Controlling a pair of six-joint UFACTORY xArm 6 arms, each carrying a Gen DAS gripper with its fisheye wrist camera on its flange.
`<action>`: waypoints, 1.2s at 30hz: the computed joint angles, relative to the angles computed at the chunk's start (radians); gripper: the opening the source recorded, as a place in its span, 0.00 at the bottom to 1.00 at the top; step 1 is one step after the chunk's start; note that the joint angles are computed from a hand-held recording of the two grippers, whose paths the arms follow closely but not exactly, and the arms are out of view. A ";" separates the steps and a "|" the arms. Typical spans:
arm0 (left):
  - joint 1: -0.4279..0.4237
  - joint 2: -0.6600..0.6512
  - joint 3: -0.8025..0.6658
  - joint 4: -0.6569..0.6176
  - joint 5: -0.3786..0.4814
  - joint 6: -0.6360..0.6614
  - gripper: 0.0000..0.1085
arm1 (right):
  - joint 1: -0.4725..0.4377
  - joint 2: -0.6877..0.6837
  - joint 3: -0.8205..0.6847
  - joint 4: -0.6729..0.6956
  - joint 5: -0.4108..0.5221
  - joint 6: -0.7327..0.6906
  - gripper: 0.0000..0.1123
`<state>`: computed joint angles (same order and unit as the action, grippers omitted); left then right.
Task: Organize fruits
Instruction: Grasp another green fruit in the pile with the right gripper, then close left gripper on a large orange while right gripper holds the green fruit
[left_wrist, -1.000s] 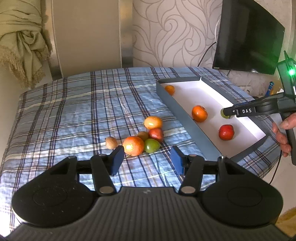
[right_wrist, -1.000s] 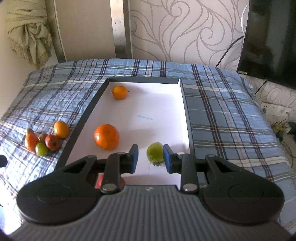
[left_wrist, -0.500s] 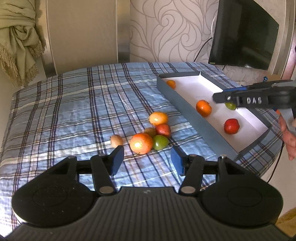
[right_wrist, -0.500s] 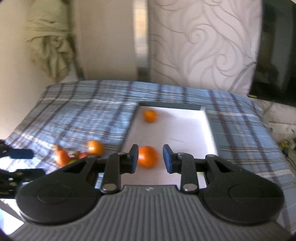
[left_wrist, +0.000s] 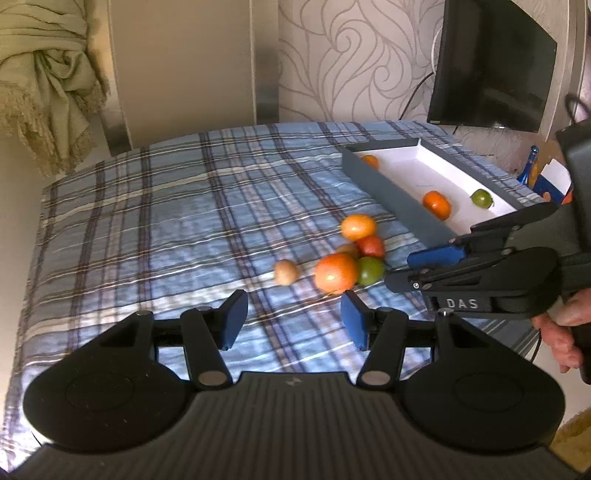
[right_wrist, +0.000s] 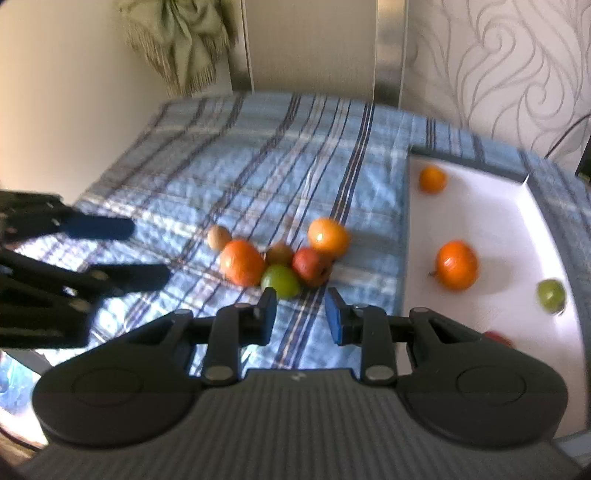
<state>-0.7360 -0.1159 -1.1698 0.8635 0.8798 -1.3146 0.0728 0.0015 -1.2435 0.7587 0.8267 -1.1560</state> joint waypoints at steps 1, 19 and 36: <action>-0.001 -0.014 0.012 0.002 0.009 0.000 0.57 | 0.005 0.002 0.004 -0.007 -0.004 0.012 0.28; -0.015 -0.123 0.114 0.030 0.057 -0.047 0.57 | 0.082 0.003 0.050 -0.024 -0.124 0.002 0.28; 0.069 0.055 0.023 0.064 -0.215 -0.021 0.57 | -0.061 -0.084 -0.047 -0.004 0.142 0.108 0.28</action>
<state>-0.6675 -0.0604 -1.1468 0.9278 0.6652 -1.3359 0.0123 -0.0829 -1.2904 0.7551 0.9691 -1.0481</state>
